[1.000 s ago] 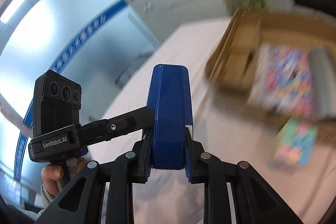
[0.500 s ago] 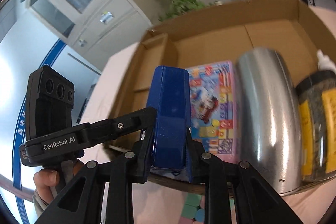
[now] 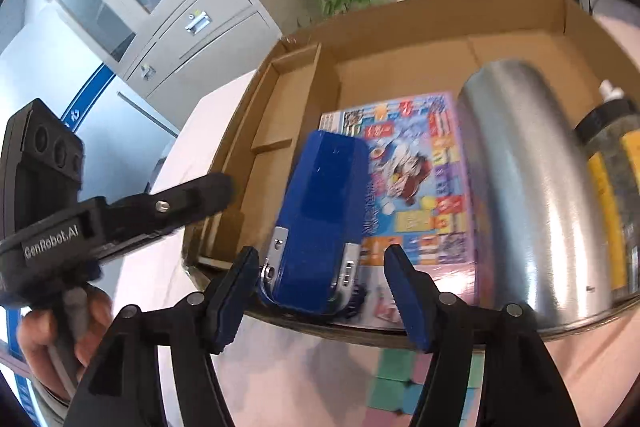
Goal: Organize rigid objects
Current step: 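Lower the blue stapler into the box onto the board game and release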
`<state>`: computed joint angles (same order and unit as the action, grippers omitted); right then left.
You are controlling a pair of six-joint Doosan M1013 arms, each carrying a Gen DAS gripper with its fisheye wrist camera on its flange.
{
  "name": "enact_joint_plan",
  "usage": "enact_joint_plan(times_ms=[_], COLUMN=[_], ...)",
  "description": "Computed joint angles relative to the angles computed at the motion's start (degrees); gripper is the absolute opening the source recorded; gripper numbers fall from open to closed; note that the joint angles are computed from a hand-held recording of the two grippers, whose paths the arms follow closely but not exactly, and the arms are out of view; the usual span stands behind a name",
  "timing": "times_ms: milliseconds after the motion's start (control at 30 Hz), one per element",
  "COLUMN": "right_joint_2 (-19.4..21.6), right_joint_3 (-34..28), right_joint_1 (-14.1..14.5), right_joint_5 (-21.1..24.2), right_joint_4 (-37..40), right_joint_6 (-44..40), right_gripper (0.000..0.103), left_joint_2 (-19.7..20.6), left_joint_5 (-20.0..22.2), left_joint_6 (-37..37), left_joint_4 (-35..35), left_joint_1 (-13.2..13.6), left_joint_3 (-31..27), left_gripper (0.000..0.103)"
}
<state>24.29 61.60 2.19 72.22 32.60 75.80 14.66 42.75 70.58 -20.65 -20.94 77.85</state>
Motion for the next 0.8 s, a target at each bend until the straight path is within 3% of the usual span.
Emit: enact_joint_plan(times_ms=[100, 200, 300, 367, 433, 567, 633, 700, 800], right_joint_2=[-0.35, -2.97, -3.13, -2.19, -1.96, -1.41, -1.23, -0.87, -0.87], right_joint_3=[-0.15, 2.45, 2.59, 1.87, 1.69, 1.12, 1.14, 0.67, 0.62], right_joint_1=[0.12, 1.15, 1.85, 1.93, 1.73, 1.76, 1.69, 1.58, 1.85], right_joint_5=[1.82, -3.49, -4.50, -3.42, -3.58, -1.80, -1.79, -0.89, -0.31], right_joint_4=[-0.17, -3.76, -5.51, -5.69, -5.58, -6.85, -6.68, -5.99, -5.57], right_joint_6=[-2.81, -7.64, -9.19, -9.03, -9.47, -9.23, -9.50, -9.10, -8.95], right_gripper=[0.064, 0.064, 0.063, 0.053, 0.050, 0.035, 0.035, 0.038, 0.043], left_joint_2=[-1.32, -1.89, -1.41, -0.57, 0.74, 2.55, 2.92, 3.24, 2.07], left_joint_5=[-1.93, -3.00, -2.25, -1.43, 0.43, 1.96, 2.28, 3.53, 1.72], left_joint_6=[-1.04, -3.50, -1.77, -1.86, -0.50, 0.18, 2.43, 1.24, 0.06], left_joint_4=[2.00, 9.37, 8.35, 8.50, 7.59, 6.25, 3.47, 5.03, 5.71], left_joint_1=[-0.29, -1.88, -2.16, -2.56, -2.81, -3.06, -2.80, -3.12, -3.15], left_joint_3=[1.63, 2.14, 1.79, 1.10, -0.18, -2.00, -2.39, -2.88, -1.58], left_gripper=[0.029, 0.029, 0.029, 0.028, 0.028, 0.027, 0.027, 0.026, 0.026])
